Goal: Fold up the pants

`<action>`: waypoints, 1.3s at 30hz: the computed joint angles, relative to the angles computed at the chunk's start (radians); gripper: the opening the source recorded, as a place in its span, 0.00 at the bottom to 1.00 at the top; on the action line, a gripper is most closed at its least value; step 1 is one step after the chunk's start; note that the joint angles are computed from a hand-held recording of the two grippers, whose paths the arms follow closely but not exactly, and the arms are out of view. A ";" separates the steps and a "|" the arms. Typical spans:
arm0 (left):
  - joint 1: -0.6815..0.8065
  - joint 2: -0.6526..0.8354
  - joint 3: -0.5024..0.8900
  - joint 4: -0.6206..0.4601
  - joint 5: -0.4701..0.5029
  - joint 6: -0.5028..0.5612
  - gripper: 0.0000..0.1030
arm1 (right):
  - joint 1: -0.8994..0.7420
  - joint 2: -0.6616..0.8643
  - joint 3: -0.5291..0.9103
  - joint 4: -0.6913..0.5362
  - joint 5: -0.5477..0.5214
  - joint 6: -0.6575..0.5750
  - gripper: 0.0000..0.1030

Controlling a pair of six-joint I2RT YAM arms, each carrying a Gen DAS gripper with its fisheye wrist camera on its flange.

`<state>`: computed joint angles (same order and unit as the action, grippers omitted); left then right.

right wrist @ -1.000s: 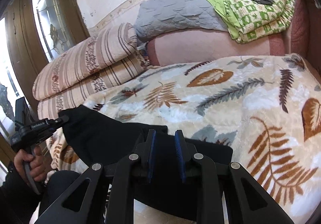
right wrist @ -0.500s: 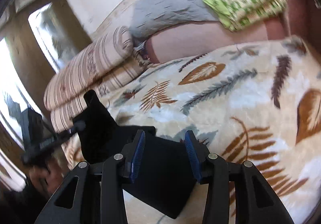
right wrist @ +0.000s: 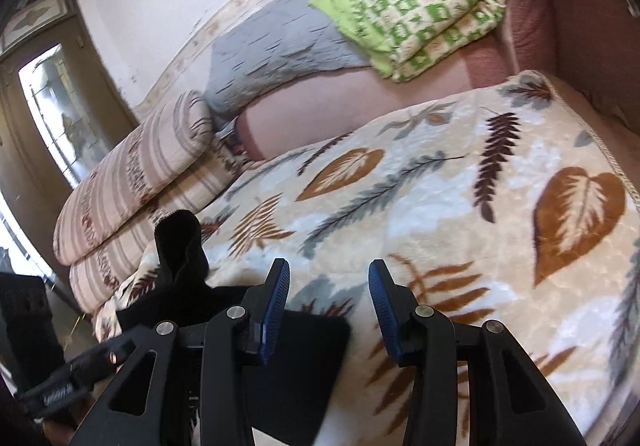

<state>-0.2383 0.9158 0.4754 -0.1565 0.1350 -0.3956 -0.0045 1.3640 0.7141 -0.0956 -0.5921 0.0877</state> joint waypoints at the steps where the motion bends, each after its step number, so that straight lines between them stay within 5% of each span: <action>1: -0.040 0.028 0.016 0.001 -0.029 -0.014 0.07 | -0.006 0.001 0.001 -0.001 0.005 0.002 0.42; 7: -0.146 0.163 0.039 0.055 -0.109 -0.047 0.07 | -0.035 0.005 0.004 -0.027 0.004 -0.022 0.42; 14: -0.152 0.298 -0.012 0.160 -0.053 -0.089 0.08 | -0.049 0.000 -0.003 -0.042 0.013 -0.042 0.42; 17: -0.166 0.289 -0.031 0.169 -0.044 -0.096 0.16 | -0.047 0.000 -0.006 -0.041 0.023 -0.045 0.42; 20: -0.172 0.254 -0.059 0.181 0.038 -0.096 0.30 | -0.039 -0.006 -0.011 -0.037 0.035 -0.053 0.42; 24: -0.164 0.161 -0.101 0.114 0.161 -0.071 0.32 | -0.032 -0.045 -0.033 -0.025 0.039 -0.061 0.42; 28: 0.038 -0.148 -0.147 -0.107 0.201 -0.059 0.32 | 0.016 -0.154 -0.083 -0.031 -0.014 -0.157 0.42; 31: 0.363 -0.292 -0.131 -0.250 0.275 -0.012 0.32 | 0.121 -0.198 -0.102 -0.082 -0.011 -0.295 0.40; 35: 0.514 -0.126 -0.097 -0.236 0.318 -0.002 0.27 | 0.293 -0.154 -0.107 -0.124 0.091 -0.365 0.29; 39: 0.379 0.077 -0.106 -0.123 0.240 -0.042 0.22 | 0.318 0.038 -0.049 -0.225 0.223 -0.331 0.24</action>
